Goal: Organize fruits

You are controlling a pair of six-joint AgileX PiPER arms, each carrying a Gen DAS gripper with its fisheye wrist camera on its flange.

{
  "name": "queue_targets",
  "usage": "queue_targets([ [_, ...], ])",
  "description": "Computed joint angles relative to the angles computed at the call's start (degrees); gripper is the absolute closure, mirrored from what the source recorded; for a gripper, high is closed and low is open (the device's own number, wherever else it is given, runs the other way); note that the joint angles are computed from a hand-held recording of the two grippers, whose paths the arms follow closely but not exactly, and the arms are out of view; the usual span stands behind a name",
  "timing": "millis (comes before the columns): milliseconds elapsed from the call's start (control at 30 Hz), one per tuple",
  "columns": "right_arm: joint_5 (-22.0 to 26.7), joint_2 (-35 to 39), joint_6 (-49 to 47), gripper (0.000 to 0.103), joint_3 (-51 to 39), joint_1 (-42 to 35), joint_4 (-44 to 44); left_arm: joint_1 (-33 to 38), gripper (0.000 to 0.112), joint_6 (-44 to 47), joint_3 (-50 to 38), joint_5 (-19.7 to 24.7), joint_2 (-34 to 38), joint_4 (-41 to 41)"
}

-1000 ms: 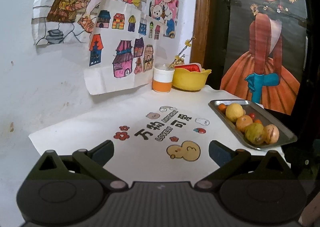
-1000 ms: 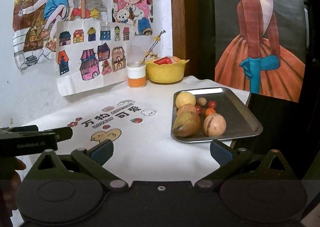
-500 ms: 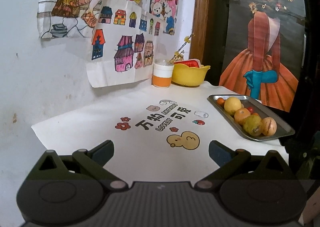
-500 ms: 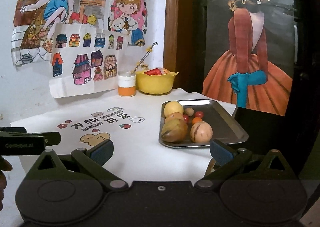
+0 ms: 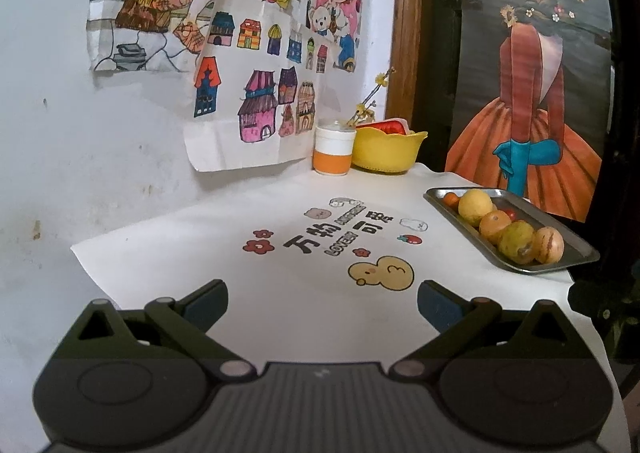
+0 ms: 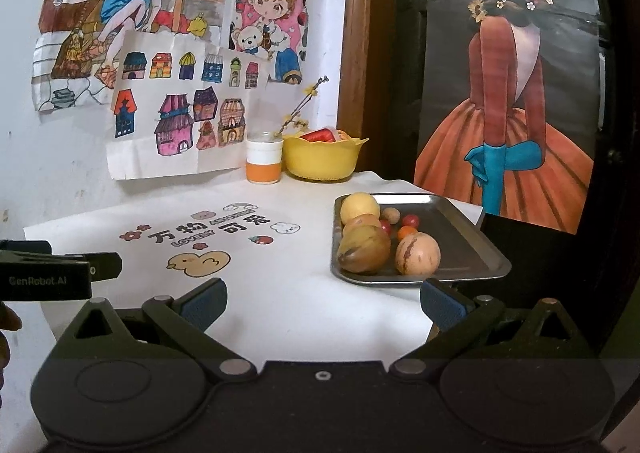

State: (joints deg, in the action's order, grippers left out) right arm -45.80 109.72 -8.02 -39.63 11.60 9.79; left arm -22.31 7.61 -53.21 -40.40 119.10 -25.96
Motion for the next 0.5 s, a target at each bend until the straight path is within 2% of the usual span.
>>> queue_targets([
  [500,1.2,0.4,-1.1,0.001,-0.3,0.8,1.1,0.6,0.01,-1.6,1.7,-1.6,0.3,1.5],
])
